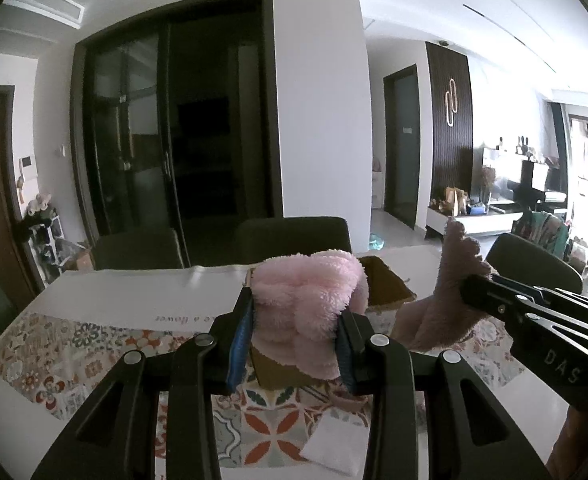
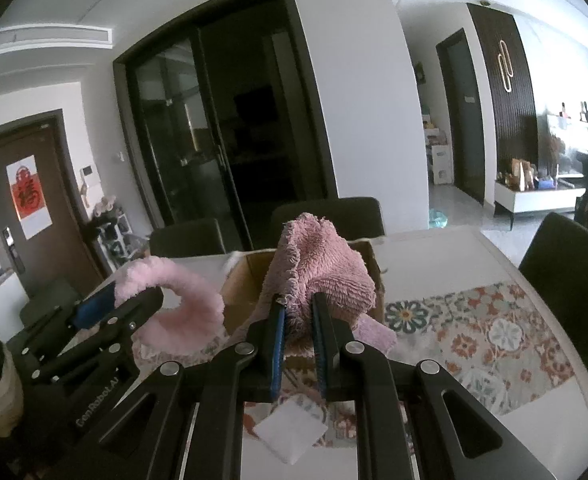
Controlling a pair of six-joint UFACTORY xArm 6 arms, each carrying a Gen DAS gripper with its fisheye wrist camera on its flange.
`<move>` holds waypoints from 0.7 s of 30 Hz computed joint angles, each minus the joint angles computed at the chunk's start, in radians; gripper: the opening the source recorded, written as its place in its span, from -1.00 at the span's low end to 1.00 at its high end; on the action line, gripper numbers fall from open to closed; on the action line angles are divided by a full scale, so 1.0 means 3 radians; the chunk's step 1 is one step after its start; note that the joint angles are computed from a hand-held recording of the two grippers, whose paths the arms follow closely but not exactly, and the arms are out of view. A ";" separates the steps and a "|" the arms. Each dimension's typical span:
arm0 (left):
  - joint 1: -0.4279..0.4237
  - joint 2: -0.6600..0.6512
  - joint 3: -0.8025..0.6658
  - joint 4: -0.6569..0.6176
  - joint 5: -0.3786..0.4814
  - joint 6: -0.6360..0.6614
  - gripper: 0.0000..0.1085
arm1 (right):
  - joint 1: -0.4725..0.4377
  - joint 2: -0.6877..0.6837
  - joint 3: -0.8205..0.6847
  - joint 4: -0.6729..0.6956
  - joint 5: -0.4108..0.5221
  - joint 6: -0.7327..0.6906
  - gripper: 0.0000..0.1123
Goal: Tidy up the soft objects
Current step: 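Carry the slipper and towel with both tools and lower them into the box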
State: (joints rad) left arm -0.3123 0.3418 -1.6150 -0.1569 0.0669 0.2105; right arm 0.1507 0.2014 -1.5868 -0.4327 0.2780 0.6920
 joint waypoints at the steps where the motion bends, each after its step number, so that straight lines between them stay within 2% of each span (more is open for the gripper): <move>1: 0.0006 0.0034 -0.0061 0.0042 0.0020 -0.0033 -0.33 | 0.0003 0.0031 -0.0046 0.0012 0.0013 -0.0026 -0.75; 7: 0.0038 0.0265 -0.0429 0.0239 0.0109 -0.0191 -0.33 | 0.0006 0.0272 -0.0410 0.0153 0.0105 -0.0222 -0.75; 13: 0.0055 0.0652 -0.1040 0.0293 0.0351 -0.0239 -0.33 | -0.0009 0.0597 -0.0915 0.0321 0.0263 -0.0480 -0.75; 16: 0.0070 0.0906 -0.1450 0.0329 0.0552 -0.0256 -0.33 | -0.0023 0.0839 -0.1288 0.0459 0.0394 -0.0659 -0.75; 21: 0.0086 0.1489 -0.2418 0.0407 0.1043 -0.0310 -0.33 | -0.0038 0.1337 -0.2083 0.0722 0.0739 -0.0995 -0.74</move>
State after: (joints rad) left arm -0.2864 0.7884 -2.3404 -0.0347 0.3798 0.1175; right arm 0.1392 0.6024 -2.2117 -0.2160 0.4996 0.3935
